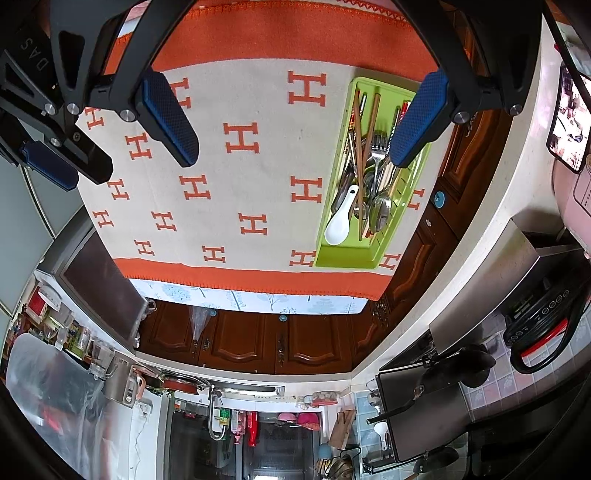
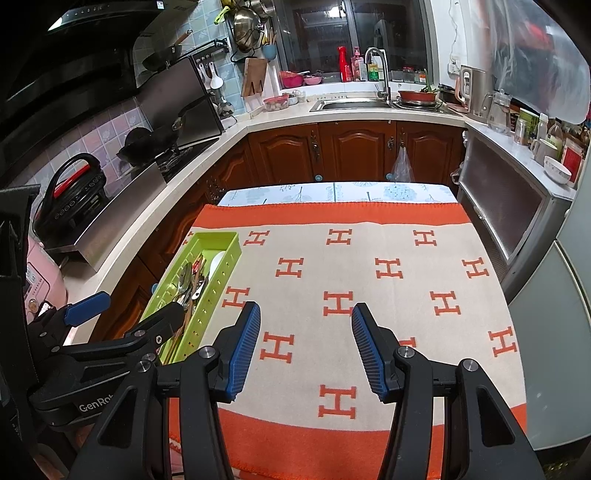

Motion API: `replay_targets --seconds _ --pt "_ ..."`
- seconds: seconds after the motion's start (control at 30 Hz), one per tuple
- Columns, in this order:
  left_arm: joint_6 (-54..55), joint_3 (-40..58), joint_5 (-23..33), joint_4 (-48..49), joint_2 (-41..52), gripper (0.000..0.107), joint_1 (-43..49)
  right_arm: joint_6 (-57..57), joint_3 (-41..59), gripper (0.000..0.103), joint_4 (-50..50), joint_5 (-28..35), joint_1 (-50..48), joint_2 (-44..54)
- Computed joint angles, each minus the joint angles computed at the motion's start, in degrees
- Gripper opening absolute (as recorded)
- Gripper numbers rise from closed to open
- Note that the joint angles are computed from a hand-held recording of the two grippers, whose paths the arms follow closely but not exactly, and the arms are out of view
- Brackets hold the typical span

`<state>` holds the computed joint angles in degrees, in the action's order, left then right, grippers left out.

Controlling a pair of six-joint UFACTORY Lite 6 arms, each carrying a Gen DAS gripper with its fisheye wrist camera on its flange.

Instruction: Organize utensils

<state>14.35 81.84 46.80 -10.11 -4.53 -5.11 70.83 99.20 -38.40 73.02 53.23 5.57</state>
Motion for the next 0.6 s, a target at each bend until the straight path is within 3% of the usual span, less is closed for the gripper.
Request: replay_targets --seconds 0.6 --pt "-0.1 0.2 0.2 0.1 0.3 0.102 -0.2 -0.2 -0.7 0.053 0.3 -0.5 -0.6 -0.6"
